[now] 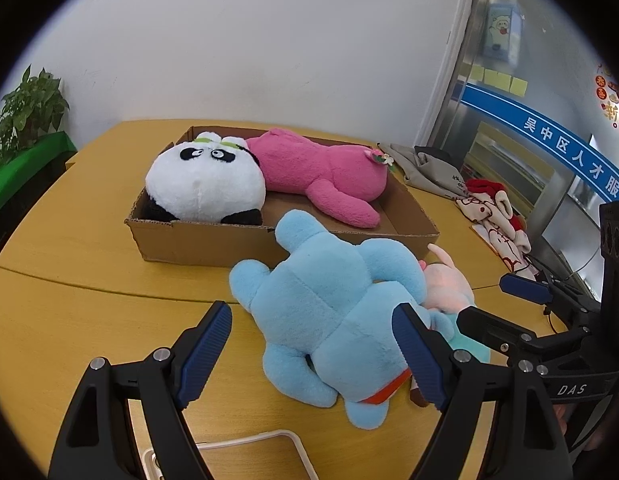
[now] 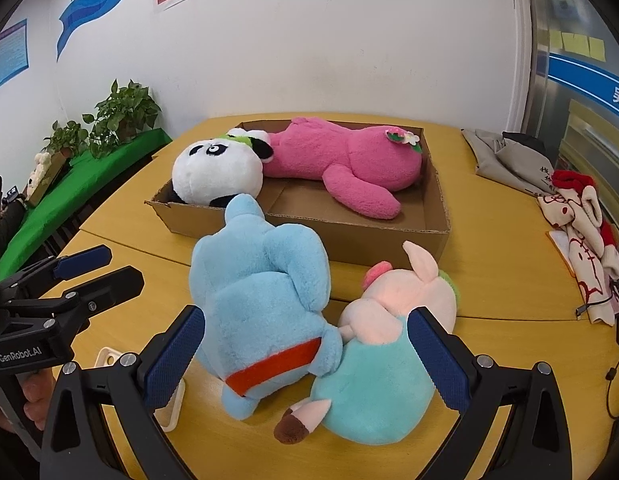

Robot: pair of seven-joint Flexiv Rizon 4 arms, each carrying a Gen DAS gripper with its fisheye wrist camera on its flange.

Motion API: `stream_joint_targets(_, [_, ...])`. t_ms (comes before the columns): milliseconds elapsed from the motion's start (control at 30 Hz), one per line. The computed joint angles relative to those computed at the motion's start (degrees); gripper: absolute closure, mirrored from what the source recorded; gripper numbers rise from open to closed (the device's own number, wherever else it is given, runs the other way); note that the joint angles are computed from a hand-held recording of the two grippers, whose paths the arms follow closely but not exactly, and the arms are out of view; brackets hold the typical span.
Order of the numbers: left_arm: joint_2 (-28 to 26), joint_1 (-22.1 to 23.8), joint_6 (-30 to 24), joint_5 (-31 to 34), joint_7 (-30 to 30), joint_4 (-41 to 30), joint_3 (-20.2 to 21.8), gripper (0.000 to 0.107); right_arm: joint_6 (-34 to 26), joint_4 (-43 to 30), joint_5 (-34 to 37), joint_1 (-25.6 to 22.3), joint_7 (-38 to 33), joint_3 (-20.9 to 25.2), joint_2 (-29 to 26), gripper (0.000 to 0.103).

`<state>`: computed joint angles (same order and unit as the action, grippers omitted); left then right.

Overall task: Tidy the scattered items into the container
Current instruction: 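Move both grippers back toward the light-blue elephant plush, then close the left gripper on the blue elephant while the right gripper grips it too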

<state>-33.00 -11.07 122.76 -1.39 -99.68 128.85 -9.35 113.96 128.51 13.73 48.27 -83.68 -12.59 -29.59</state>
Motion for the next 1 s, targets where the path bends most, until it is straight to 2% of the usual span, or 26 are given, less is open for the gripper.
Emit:
stream_joint_targets(167, [-0.5, 4.5, 0.0, 3.5, -2.3, 0.5, -2.9, 0.024, 1.9, -1.2, -1.9, -5.3, 1.5, 5.0, -0.9, 0.0])
stream_joint_targets(300, [-1.8, 8.6, -0.4, 7.2, -4.1, 0.3, -5.3, 0.024, 0.7, -2.7, -3.5, -6.6, 1.5, 5.6, -2.0, 0.0])
stream_joint_targets(367, [-3.4, 12.0, -1.4, 9.3, -5.7, -0.1, -7.8, 0.024, 0.5, -3.6, -4.9, -7.3, 1.4, 6.2, -2.9, 0.0])
stream_joint_targets(433, [-6.3, 17.0, -2.0, 12.7, -7.9, -0.7, -12.0, 0.024, 0.1, -4.9, -5.4, -6.1, 0.8, 5.0, -4.4, 0.001])
stream_joint_targets(467, [-7.6, 19.1, -2.3, 14.1, -8.5, -1.1, -13.8, 0.024, -0.5, -5.7, -5.7, -5.4, 0.5, 4.3, -5.3, 0.002])
stream_joint_targets(533, [-10.3, 21.6, -3.4, 15.9, -9.0, -2.1, -16.0, 0.024, -1.5, -6.9, -7.1, -4.9, -0.2, 3.8, -6.7, 0.013])
stream_joint_targets(600, [-12.3, 22.8, -4.6, 16.2, -9.0, -3.0, -17.1, 0.024, -2.7, -8.0, -9.3, -5.8, -0.5, 4.7, -8.1, 0.019])
stream_joint_targets(700, [-15.7, 24.7, -7.1, 16.2, -8.4, -4.5, -19.6, 0.026, -2.7, -9.2, -9.9, -5.2, -0.2, 3.8, -10.0, 0.018])
stream_joint_targets(833, [-19.1, 26.3, -10.5, 15.3, -6.2, -6.2, -22.5, 0.029, -3.6, -10.3, -15.0, -13.1, 1.0, 10.5, -10.3, 0.019])
stream_joint_targets(900, [-20.2, 27.0, -10.7, 14.8, -5.1, -6.3, -23.5, 0.029, -4.3, -10.5, -17.5, -17.2, 2.2, 14.1, -10.6, 0.019])
stream_joint_targets(1000, [-21.2, 28.6, -10.5, 14.5, -4.0, -5.7, -24.9, 0.035, -3.6, -10.3, -20.4, -21.3, 4.0, 18.4, -11.4, 0.02])
